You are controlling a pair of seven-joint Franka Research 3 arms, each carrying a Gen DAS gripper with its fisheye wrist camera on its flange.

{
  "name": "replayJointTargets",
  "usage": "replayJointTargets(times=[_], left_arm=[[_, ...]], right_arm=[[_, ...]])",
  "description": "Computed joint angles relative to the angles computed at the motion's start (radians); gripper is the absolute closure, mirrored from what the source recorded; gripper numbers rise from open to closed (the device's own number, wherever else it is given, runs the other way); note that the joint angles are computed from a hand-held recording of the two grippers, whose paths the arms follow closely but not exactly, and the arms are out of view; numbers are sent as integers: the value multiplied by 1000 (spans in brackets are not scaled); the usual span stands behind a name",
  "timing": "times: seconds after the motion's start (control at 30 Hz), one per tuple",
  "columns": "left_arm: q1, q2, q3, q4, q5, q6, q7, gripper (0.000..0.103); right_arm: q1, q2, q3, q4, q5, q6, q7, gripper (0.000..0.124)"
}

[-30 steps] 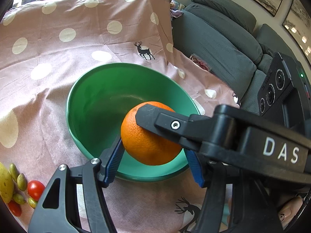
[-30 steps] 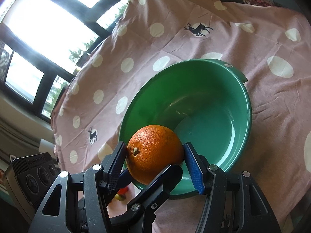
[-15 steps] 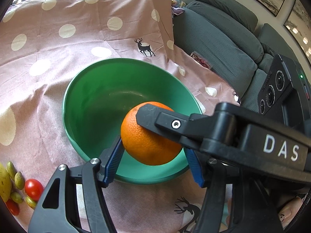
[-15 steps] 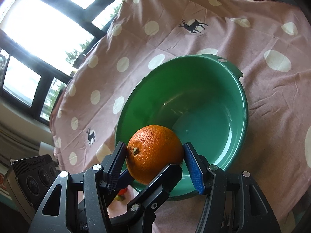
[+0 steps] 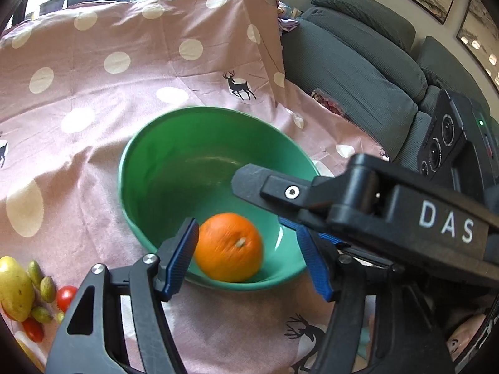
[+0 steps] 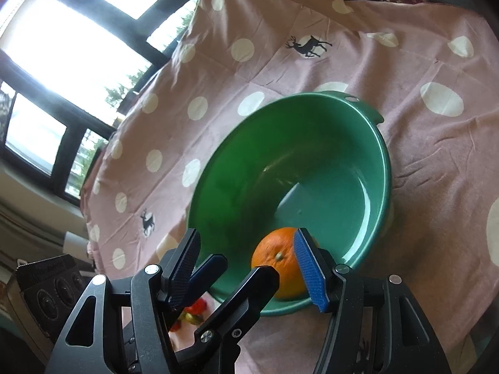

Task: Organize fruits
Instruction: 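Lower the orange into the green bowl and open the right gripper, then withdraw the right tool back toward the fruit pile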

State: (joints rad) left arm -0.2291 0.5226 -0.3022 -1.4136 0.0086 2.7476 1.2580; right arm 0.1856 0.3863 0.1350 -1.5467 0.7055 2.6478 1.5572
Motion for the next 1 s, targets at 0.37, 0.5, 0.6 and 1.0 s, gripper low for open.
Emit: replayJointTargets(times=[0.37, 0.5, 0.6, 1.0], left_arm=[[-149, -215, 256, -233, 368, -10, -470, 29], [-172, -302, 295, -319, 557, -119, -672, 29], [-171, -380, 298, -412, 693, -198, -824, 29], [7, -625, 196, -757, 670, -261, -1077, 26]], right_arm=[[37, -53, -8, -47, -73, 69, -2, 54], [50, -72, 3, -61, -79, 91, -43, 54], [72, -79, 5, -64, -102, 95, -62, 54], [243, -58, -40, -75, -435, 52, -58, 44]])
